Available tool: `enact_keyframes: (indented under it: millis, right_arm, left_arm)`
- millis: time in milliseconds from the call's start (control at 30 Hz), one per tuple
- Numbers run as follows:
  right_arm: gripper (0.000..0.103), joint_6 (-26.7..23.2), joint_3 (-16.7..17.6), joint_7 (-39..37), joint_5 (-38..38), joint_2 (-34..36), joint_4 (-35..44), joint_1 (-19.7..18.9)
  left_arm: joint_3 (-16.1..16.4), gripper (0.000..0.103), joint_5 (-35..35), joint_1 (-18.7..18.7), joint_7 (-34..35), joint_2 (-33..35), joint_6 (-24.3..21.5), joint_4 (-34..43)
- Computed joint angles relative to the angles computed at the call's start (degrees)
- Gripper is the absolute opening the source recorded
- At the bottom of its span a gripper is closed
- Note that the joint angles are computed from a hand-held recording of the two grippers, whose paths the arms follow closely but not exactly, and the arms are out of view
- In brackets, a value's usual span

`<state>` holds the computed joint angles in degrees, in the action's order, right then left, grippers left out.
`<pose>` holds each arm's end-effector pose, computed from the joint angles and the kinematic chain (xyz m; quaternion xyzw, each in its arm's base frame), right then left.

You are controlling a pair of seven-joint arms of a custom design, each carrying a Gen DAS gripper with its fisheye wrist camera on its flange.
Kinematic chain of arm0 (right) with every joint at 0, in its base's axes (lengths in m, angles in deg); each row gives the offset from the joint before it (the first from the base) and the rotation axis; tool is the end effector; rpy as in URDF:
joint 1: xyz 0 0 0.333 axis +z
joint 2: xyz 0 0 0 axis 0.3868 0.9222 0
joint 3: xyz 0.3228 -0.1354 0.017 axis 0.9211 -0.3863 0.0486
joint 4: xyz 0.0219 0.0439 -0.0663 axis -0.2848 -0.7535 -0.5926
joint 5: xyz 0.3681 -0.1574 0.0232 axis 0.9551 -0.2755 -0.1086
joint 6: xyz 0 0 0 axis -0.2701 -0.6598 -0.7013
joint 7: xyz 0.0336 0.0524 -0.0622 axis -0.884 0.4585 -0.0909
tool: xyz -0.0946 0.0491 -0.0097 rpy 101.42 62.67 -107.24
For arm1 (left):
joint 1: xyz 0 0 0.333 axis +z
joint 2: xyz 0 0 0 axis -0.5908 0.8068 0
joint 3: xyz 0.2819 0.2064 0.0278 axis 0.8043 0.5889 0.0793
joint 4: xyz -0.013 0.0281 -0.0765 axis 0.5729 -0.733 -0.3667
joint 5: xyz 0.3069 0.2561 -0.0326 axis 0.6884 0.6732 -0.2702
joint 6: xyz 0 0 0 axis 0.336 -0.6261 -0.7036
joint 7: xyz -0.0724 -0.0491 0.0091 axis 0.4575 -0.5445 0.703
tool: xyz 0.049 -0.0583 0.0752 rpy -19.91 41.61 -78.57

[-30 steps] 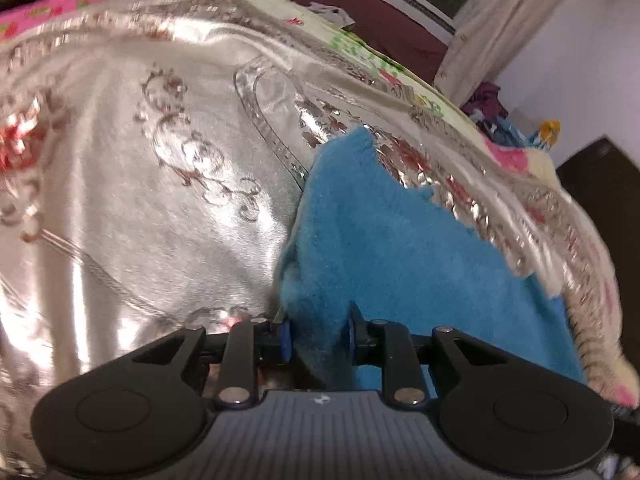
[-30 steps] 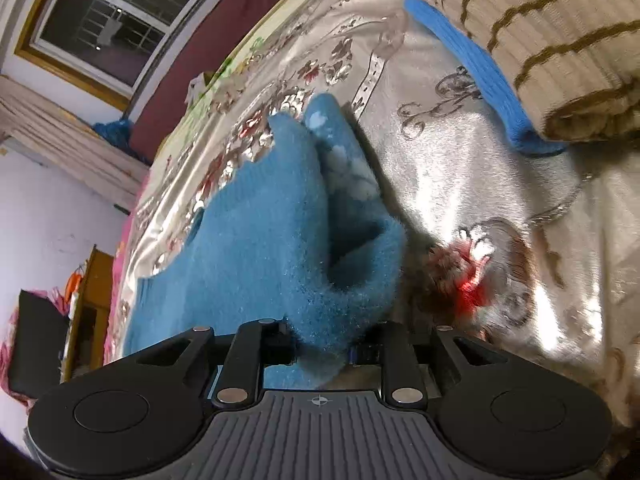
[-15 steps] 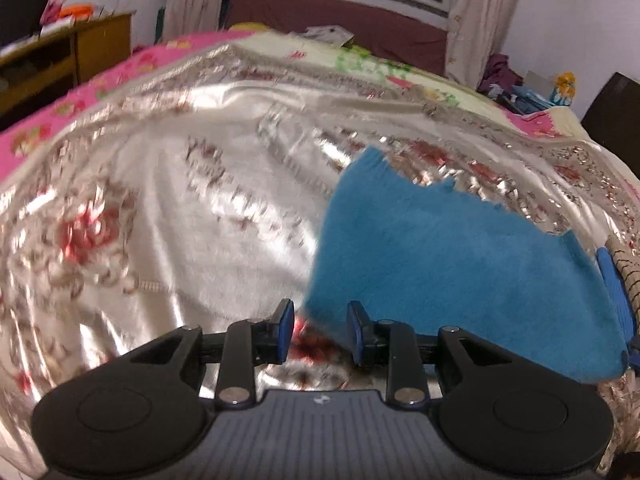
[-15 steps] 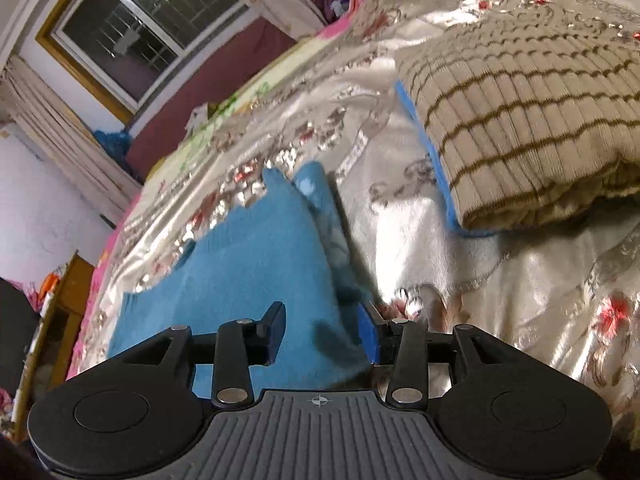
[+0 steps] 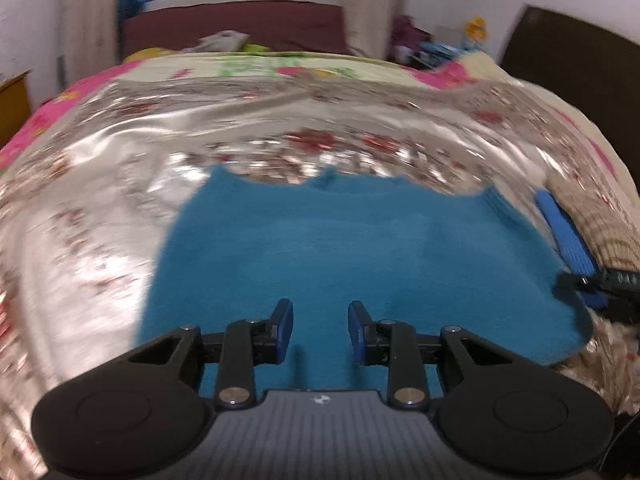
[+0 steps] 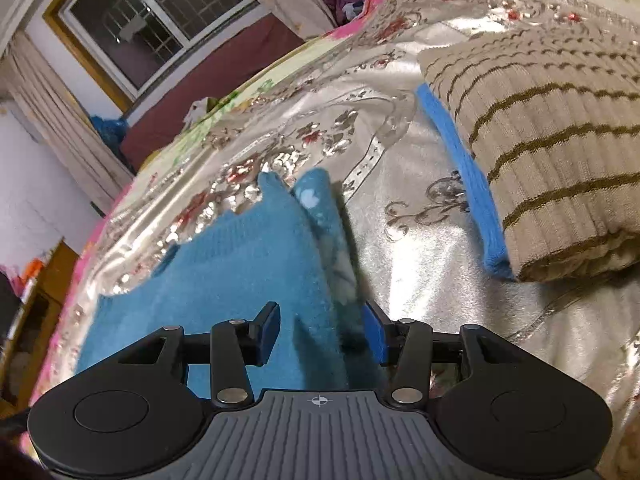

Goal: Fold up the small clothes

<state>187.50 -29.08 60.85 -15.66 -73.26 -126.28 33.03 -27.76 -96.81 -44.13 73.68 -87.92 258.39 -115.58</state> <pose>0.5320 0.1825 0.3529 -0.5293 0.7251 -0.1040 0.4281 0.5031 -0.0361 0.4156 -0.6392 0.6629 -0.3179 0.2256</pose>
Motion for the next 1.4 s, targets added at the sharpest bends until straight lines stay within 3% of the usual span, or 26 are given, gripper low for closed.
enact_keyframes:
  millis: [67, 167, 300, 367, 467, 633, 767, 933, 1033, 1067, 1100, 1200, 1400]
  right_arm:
    - [0.050, -0.82, -0.06, -0.02, -0.04, 0.85, 0.92, -0.26]
    - [0.050, -1.17, 3.35, 4.18, -4.95, 2.62, 2.51, -5.20]
    - [0.050, -0.34, 7.26, 9.34, -12.70, 5.19, 4.95, -11.04]
    - [0.051, -0.94, 9.54, 12.29, -16.95, 7.05, 6.95, -14.26]
    - [0.052, -1.70, 14.57, 16.75, -23.92, 10.03, 9.76, -20.46]
    - [0.054, -2.29, 21.55, 21.33, -33.95, 15.31, 13.79, -28.33]
    - [0.056, -1.53, 23.84, 22.51, -36.32, 18.66, 16.05, -30.57]
    - [0.055, 1.06, 23.10, 24.81, -38.91, 20.13, 17.10, -30.30]
    - [0.049, 1.18, 24.08, 27.94, -44.60, 20.64, 17.30, -32.17]
    - [0.048, 1.62, 23.66, 28.81, -45.31, 20.59, 17.25, -32.07]
    - [0.048, 2.09, 23.41, 29.93, -46.12, 20.65, 17.28, -32.14]
    - [0.048, 2.94, 21.04, 31.68, -46.70, 19.77, 17.14, -30.19]
    - [0.050, 4.21, 17.33, 35.79, -51.46, 16.23, 14.98, -27.83]
  left_arm:
    - [-0.87, 0.035, 5.26, -0.18, -2.95, 2.68, -0.47, 1.59]
    - [-2.11, 0.035, 16.00, 0.39, -11.77, 5.84, -1.54, 2.94]
    - [-6.40, 0.035, 16.46, 2.46, -9.71, 7.61, -2.17, 5.07]
    - [-6.72, 0.037, 21.57, 2.27, -12.97, 8.46, -1.98, 5.34]
    - [-4.31, 0.040, 31.50, 0.47, -21.43, 9.79, -1.87, 5.51]
    - [-7.48, 0.043, 34.05, 3.77, -23.62, 10.64, -1.76, 5.85]
    - [-8.44, 0.045, 38.37, 5.00, -27.13, 11.34, -1.35, 5.57]
    - [-7.29, 0.047, 45.34, 4.44, -33.81, 11.49, -0.76, 4.99]
    - [-12.93, 0.047, 43.65, 9.82, -32.84, 11.10, -0.09, 4.81]
    - [-12.77, 0.047, 44.47, 9.78, -33.75, 10.98, 0.41, 4.63]
    - [-10.61, 0.046, 46.82, 8.03, -35.97, 10.89, 0.81, 4.47]
    - [1.50, 0.046, 57.65, -2.07, -46.19, 10.90, 0.48, 4.36]
    - [8.92, 0.047, 67.61, -7.59, -55.74, 11.05, -0.61, 4.64]
